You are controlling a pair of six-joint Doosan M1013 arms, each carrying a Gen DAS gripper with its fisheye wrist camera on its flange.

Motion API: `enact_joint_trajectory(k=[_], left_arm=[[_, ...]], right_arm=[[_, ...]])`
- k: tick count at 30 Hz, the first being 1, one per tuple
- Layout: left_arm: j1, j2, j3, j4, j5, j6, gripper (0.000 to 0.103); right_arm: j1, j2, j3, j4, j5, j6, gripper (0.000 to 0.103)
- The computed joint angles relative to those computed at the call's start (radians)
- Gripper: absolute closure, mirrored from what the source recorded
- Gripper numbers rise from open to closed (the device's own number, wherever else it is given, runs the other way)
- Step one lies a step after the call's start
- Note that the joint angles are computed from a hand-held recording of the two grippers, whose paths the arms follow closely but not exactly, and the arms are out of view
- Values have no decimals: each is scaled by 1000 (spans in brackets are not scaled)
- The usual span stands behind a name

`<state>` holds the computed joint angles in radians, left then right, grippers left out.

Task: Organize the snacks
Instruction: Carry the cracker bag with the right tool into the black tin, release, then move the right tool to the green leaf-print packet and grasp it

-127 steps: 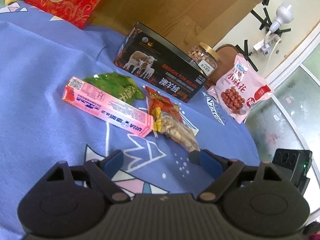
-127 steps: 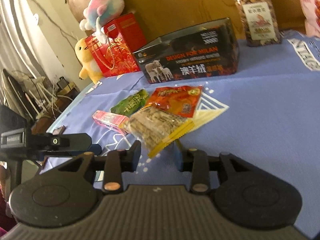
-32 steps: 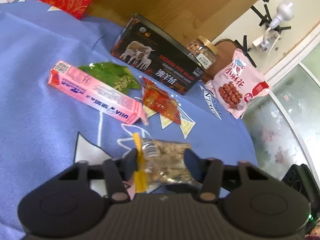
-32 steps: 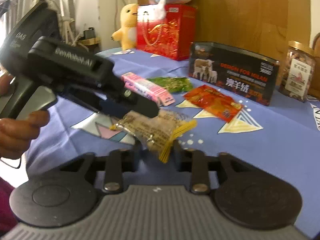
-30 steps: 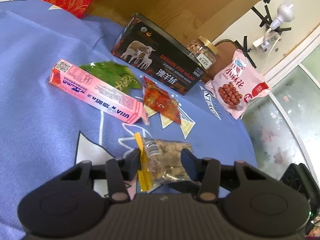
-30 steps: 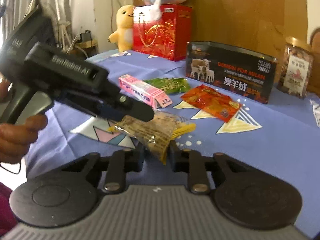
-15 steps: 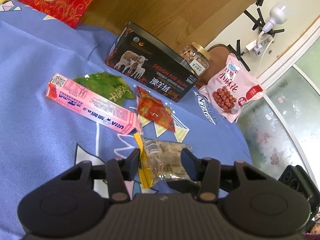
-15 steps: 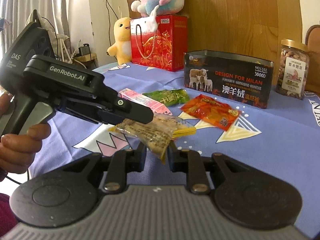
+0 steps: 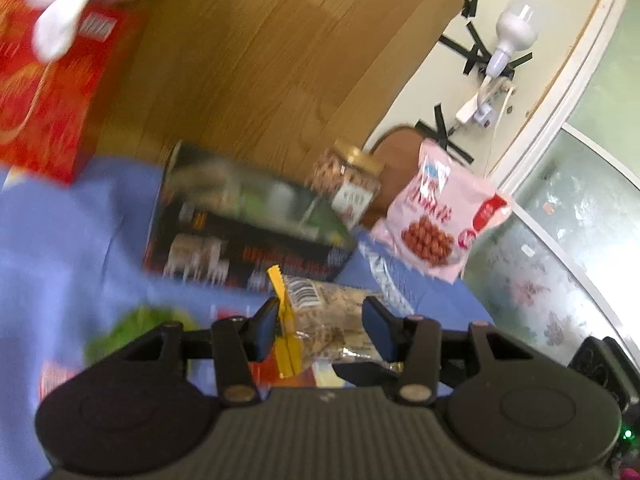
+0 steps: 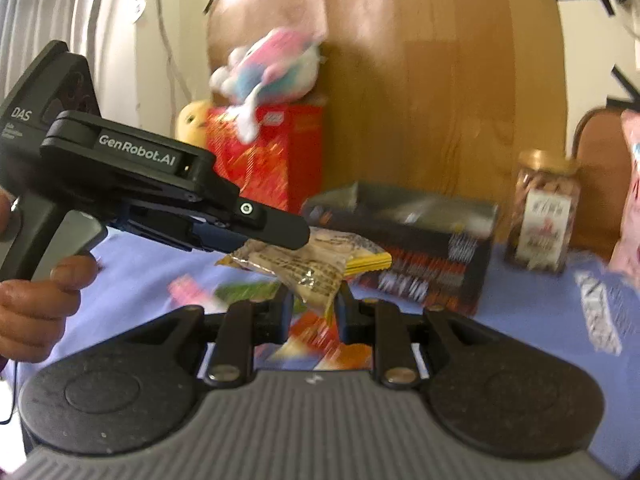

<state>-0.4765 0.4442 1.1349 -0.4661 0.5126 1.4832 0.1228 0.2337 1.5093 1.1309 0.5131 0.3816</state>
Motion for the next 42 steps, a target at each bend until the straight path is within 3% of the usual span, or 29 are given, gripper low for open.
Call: enact_joint_trajectory(k=[4,6,7,8,10,12,15,18,20,23,28,33,36,38,42], left_arm=[[7,77,-139,69,42,-26,56],[10,127,-223,108,69,-44,47],[10,149,-259,141,87,-70,34],[6,181,-314,225,123,-149,29],[1,218,-375,314,174,-233,28],[8,225,-378,284,184,-242,29],[13,176,-280,252,112,-223,29],[25,110,-162,209,14,-224,29],[32,56,-69,227,-54,-283,29],[38,-1,29,355,-86,-473,28],[45,-53,139,372,-84,-579,28],[38,-71,188,302,-79,-494,28],[23,-70,184,371,-51,-512,28],[20,-72,192,356,-52,-487,28],[12,-75,201,397,-65,-509,28]], right_arm=[[5,52,-75,-30,-53,52,78],[11,83,-115,-64,-86,90,75],[18,96,-129,-115,-125,132,74],[28,111,-145,-218,-172,226,67],[31,124,-157,-384,-208,416,66],[19,118,-147,-341,-193,438,66],[7,84,-85,-116,-212,241,66],[-9,64,-56,25,-124,111,63],[-19,66,-61,9,-21,127,59],[-17,87,-94,-73,108,233,59],[-2,145,-181,-133,290,359,59],[18,226,-310,-305,393,611,58],[1,248,-337,-255,488,673,59],[-2,240,-325,-237,515,661,59],[17,210,-285,-276,474,607,88]])
